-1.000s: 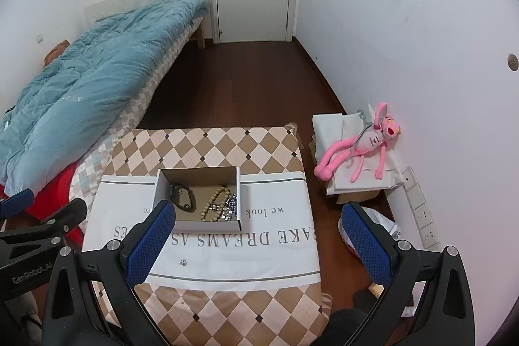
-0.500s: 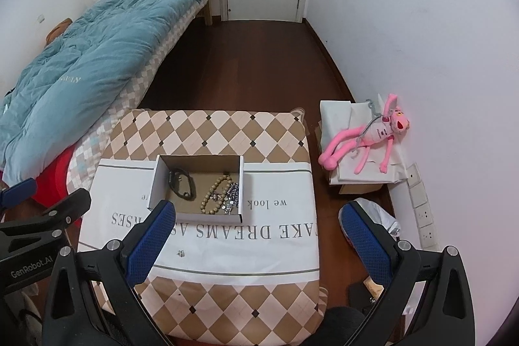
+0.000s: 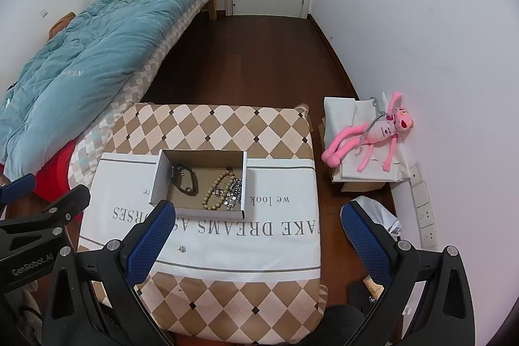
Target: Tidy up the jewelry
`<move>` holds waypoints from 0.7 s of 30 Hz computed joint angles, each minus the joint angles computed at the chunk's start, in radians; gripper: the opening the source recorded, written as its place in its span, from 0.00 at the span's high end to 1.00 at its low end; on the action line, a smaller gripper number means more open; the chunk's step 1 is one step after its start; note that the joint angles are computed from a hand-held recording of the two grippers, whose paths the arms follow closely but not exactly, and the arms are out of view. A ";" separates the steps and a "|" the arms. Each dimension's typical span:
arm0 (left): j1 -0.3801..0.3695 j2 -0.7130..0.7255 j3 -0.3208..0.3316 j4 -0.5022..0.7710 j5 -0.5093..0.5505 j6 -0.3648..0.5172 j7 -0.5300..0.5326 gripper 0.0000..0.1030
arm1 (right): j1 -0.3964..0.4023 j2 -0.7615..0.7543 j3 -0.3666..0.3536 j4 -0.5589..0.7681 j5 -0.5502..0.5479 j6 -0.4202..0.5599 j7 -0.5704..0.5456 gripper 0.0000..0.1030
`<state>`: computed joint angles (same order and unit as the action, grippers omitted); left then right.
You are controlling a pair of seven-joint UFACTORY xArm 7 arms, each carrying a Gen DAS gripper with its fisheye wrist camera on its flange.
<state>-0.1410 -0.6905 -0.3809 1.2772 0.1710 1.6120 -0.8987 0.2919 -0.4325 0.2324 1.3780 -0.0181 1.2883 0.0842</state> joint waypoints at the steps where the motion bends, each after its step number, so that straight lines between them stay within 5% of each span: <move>1: 0.000 -0.002 0.000 -0.002 0.000 0.001 -0.001 0.00 | 0.000 0.000 0.001 0.000 -0.002 0.001 0.000 0.00; 21: -0.005 -0.013 -0.002 -0.019 -0.003 0.016 -0.005 0.00 | 0.006 -0.004 -0.003 -0.011 0.006 0.009 -0.014 0.00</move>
